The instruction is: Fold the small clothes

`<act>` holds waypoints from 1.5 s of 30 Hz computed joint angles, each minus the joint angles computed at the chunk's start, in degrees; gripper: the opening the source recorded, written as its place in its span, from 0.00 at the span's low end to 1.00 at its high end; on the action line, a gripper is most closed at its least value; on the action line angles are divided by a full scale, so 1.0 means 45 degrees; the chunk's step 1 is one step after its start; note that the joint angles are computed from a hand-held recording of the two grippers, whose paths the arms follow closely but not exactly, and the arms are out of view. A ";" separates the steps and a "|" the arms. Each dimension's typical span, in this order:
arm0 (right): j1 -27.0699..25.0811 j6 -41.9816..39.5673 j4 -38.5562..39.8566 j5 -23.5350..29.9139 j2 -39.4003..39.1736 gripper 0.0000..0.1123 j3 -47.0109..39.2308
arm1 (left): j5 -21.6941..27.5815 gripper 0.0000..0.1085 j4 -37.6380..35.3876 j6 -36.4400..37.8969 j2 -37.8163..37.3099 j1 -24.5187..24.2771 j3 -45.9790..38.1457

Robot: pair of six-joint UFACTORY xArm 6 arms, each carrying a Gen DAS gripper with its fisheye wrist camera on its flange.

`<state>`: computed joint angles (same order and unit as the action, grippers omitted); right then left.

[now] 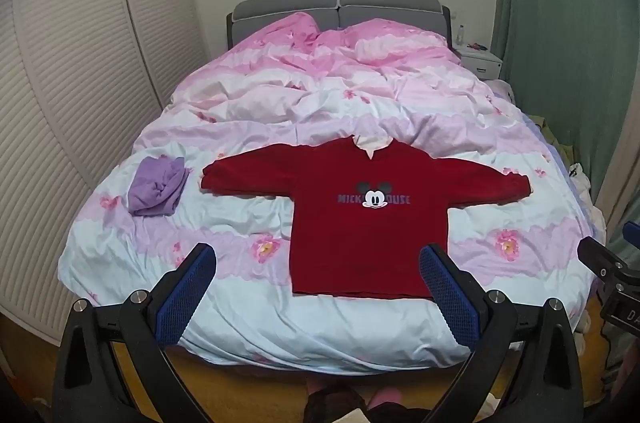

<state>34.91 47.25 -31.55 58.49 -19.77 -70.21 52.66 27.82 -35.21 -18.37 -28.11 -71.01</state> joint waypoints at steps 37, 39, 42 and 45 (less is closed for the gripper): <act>-0.0061 0.0111 -0.0124 -0.0074 -0.0058 0.91 0.0043 | 0.0039 0.95 -0.0499 0.0498 0.0157 0.0201 -0.0697; -0.0057 0.0113 -0.0128 -0.0085 -0.0043 0.91 0.0033 | -0.0011 0.95 -0.0480 0.0444 0.0204 0.0217 -0.0753; -0.0064 0.0115 -0.0132 -0.0095 -0.0062 0.91 0.0052 | 0.0001 0.95 -0.0452 0.0422 0.0187 0.0197 -0.0728; -0.0070 0.0095 -0.0118 -0.0110 -0.0069 0.91 0.0065 | -0.0029 0.95 -0.0472 0.0440 0.0140 0.0212 -0.0662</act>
<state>34.60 47.68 -32.08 57.99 -20.07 -69.92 52.53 25.69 -33.23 -17.74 -27.16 -73.99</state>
